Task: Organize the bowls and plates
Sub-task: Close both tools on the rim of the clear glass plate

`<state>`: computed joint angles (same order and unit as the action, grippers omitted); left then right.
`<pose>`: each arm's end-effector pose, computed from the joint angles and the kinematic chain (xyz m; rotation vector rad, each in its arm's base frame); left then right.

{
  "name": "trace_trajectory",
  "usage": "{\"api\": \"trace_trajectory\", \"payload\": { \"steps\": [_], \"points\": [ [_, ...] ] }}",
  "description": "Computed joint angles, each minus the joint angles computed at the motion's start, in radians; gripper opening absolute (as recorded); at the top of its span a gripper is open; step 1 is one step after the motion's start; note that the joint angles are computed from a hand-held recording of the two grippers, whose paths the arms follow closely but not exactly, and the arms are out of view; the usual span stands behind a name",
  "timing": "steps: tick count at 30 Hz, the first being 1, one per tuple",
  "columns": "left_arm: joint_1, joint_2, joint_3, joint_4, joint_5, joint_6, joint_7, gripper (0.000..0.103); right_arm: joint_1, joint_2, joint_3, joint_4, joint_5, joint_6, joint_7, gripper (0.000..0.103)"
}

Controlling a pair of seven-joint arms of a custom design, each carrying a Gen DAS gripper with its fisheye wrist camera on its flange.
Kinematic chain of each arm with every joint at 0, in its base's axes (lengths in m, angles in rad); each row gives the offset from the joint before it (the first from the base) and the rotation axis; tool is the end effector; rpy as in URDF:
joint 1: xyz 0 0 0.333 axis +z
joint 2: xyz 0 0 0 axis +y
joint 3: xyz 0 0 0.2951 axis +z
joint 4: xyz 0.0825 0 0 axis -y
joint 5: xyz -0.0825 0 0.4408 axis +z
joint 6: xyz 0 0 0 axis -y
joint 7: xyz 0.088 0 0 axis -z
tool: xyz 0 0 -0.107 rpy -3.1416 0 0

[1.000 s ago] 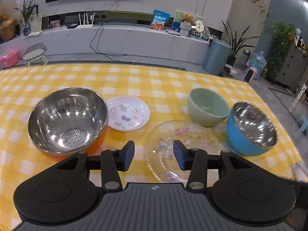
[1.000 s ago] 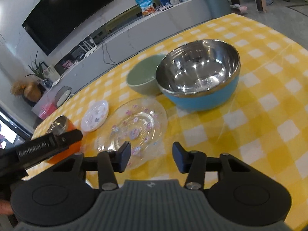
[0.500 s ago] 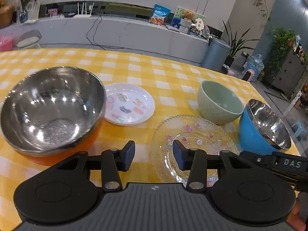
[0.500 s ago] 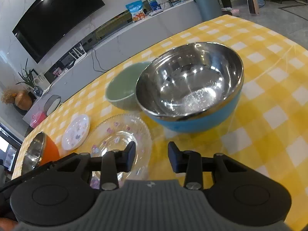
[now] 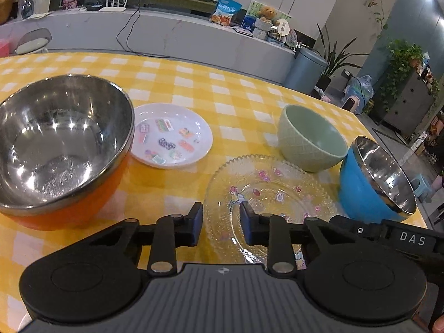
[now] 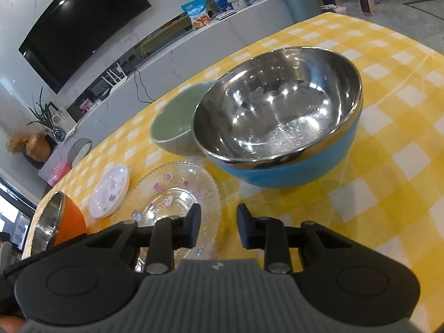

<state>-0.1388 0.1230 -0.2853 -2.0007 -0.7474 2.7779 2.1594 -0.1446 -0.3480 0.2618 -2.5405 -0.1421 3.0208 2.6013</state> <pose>0.6200 -0.2424 0.4153 -1.5600 2.3031 -1.1496 0.5176 0.0727 0.4337 -0.9323 2.1613 -0.4108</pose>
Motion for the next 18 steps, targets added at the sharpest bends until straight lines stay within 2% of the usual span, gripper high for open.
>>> {"api": "trace_trajectory", "payload": {
  "steps": [4,8,12,18],
  "points": [
    [0.003,0.004,-0.001,0.005,-0.01,-0.003,0.005,0.028,0.019,0.005,-0.017,-0.001,0.019,0.006,-0.015,0.021],
    [0.001,0.006,0.001,0.005,0.01,0.004,-0.019,0.019,0.105,0.018,-0.094,-0.007,0.117,0.029,-0.089,0.011],
    [0.004,0.005,0.0,0.006,0.008,0.002,-0.031,0.017,0.088,0.014,-0.075,-0.008,0.138,0.021,-0.104,0.008],
    [0.0,-0.015,0.003,-0.013,0.025,0.009,-0.033,0.014,0.092,-0.001,-0.076,-0.004,0.154,-0.017,-0.119,0.008]
  ]
}}
